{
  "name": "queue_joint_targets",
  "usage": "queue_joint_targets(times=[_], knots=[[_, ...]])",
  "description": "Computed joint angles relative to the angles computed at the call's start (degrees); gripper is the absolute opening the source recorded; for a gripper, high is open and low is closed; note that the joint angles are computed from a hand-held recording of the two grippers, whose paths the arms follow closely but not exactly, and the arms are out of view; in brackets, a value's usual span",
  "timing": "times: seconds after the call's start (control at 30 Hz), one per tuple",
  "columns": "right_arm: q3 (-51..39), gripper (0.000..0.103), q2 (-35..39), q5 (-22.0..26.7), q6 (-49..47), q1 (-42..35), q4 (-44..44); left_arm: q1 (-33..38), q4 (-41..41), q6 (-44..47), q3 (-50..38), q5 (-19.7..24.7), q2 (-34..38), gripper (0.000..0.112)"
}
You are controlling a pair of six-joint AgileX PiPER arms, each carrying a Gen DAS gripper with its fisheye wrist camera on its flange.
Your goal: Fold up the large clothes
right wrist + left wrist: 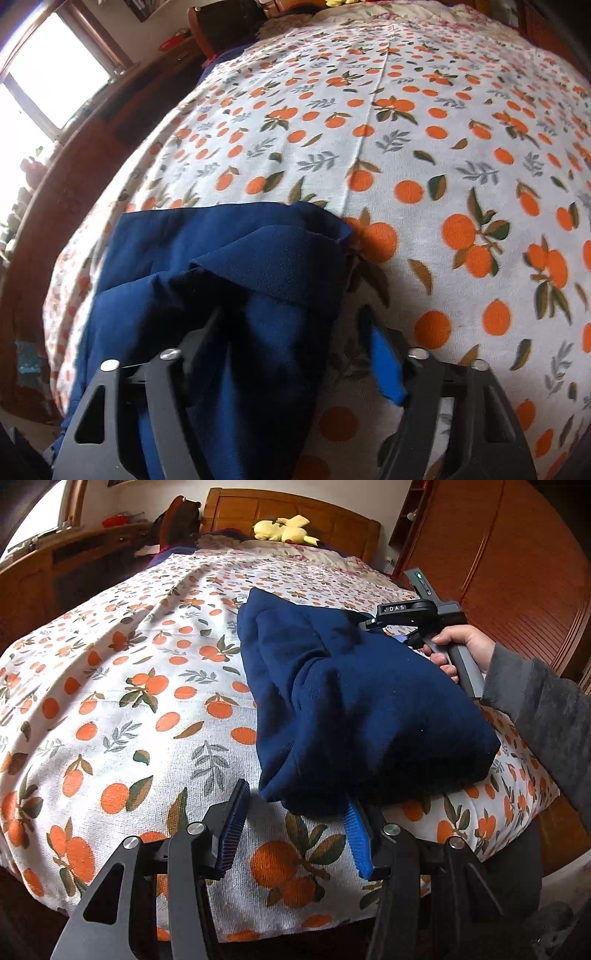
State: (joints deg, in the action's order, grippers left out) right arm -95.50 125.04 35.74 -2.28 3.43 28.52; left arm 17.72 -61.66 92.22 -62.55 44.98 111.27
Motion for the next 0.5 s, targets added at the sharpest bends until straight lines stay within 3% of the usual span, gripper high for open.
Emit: queue_joint_targets(times=[0.1,0.17,0.3,0.5], knots=[[1.28,0.023,-1.67,-1.24,-1.21,0.89,-0.53,-0.11,1.31,-2.22,-1.94,3.56,1.44,0.018],[2.71,0.014,-3.84,-3.14,1.26,2.31,-4.67,-0.51,0.67,-1.14,-1.36,3.25,0.88,0.015],[5.28,0.011,-9.07,-6.84,5.55,4.84,-10.43,1.25,-1.39,-0.04,-1.69,6.83,0.11,0.01],[1.2,0.01,-12.15,-5.87,15.18,10.03,-21.87,5.03,-4.37,0.76,-3.29,10.55,-1.18,0.009]])
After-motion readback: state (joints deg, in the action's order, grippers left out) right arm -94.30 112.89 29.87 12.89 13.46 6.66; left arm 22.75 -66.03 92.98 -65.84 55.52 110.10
